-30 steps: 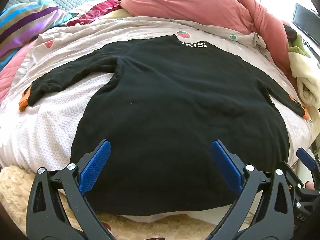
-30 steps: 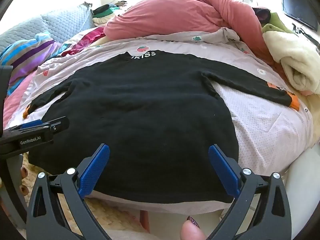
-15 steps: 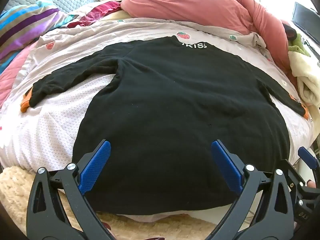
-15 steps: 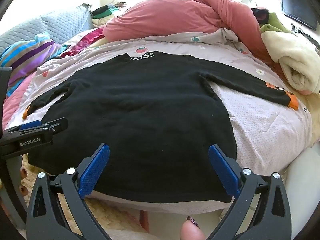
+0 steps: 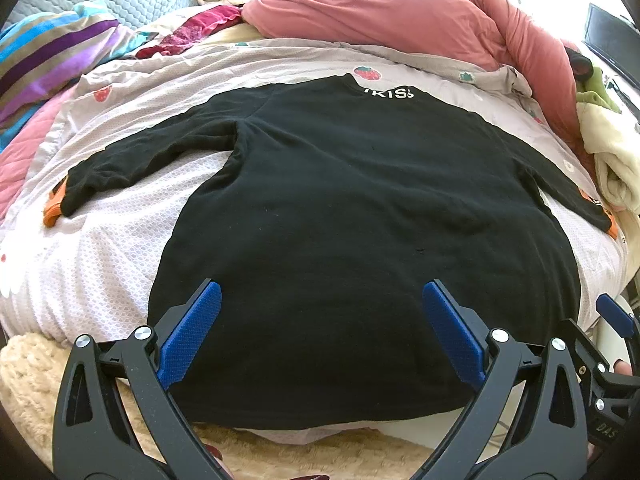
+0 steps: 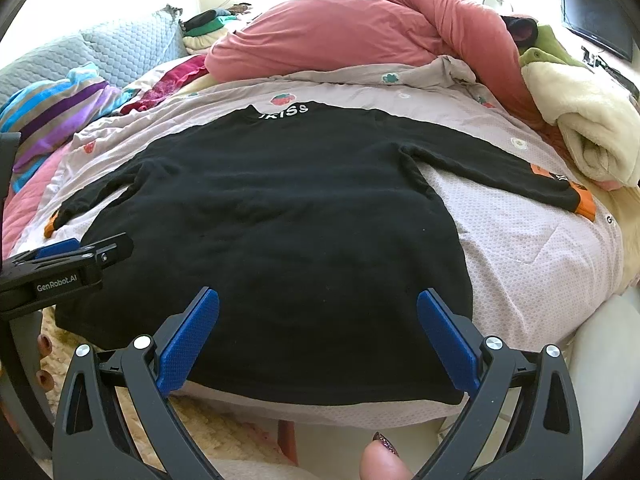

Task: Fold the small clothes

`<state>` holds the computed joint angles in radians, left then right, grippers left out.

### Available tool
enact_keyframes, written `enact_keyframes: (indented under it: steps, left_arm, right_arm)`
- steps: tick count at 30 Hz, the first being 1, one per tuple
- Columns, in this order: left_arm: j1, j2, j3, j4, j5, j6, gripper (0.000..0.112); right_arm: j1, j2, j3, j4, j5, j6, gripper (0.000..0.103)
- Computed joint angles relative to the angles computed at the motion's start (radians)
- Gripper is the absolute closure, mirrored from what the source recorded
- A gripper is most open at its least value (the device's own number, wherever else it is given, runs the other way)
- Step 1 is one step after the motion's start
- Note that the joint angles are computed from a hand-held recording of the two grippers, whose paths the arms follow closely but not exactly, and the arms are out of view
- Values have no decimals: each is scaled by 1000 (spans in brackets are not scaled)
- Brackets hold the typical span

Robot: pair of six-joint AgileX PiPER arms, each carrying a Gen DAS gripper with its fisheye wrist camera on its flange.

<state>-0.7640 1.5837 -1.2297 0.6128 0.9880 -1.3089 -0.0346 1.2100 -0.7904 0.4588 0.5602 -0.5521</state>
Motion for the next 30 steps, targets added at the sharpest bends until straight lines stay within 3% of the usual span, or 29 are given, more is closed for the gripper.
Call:
enact_keyframes:
  steps: [30]
  left_arm:
    - [-12,-5,-6,14,23,-10,18]
  right_arm:
    - [-9,-1,-7,-5,15,1,4]
